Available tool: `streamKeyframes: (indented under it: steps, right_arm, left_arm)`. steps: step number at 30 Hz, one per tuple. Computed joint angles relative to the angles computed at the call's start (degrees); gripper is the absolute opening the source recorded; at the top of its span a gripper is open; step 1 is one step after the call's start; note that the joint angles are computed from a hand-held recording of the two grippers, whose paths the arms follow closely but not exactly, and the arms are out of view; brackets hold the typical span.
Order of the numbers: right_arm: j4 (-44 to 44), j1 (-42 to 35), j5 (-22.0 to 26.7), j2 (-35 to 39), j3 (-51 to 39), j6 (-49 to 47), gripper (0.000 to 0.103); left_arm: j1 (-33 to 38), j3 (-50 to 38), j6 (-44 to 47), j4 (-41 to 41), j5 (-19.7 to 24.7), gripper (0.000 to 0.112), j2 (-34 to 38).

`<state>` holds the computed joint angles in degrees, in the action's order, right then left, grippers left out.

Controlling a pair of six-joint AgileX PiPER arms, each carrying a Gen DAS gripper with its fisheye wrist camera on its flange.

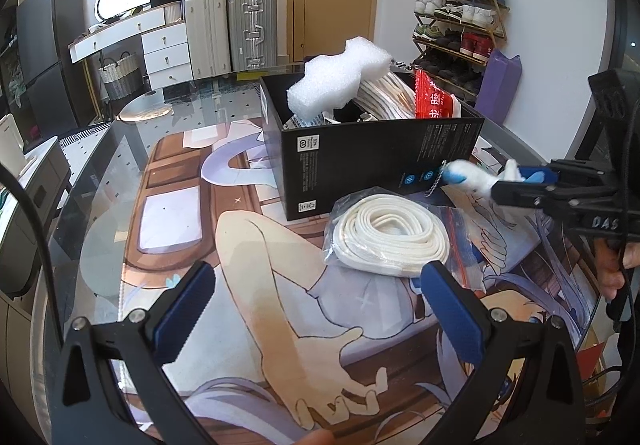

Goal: Organize soft objects
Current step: 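Grasp the clear bag of white rope with left gripper while right gripper holds the plush toy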

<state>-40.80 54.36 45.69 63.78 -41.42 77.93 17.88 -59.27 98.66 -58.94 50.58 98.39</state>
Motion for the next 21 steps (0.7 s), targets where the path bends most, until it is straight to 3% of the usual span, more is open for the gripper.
streamKeyframes:
  steps: [11,21]
  right_arm:
    - [-1.4,3.4,3.1,-5.5,0.1,1.9,0.042]
    - [-2.3,4.8,3.9,-6.7,-0.2,2.9,0.042]
  left_arm:
    - [-1.4,-0.3,-2.8,1.7,0.1,0.103,-0.1]
    - [-8.9,0.8,-7.1,5.7,-2.8,0.103,-1.7]
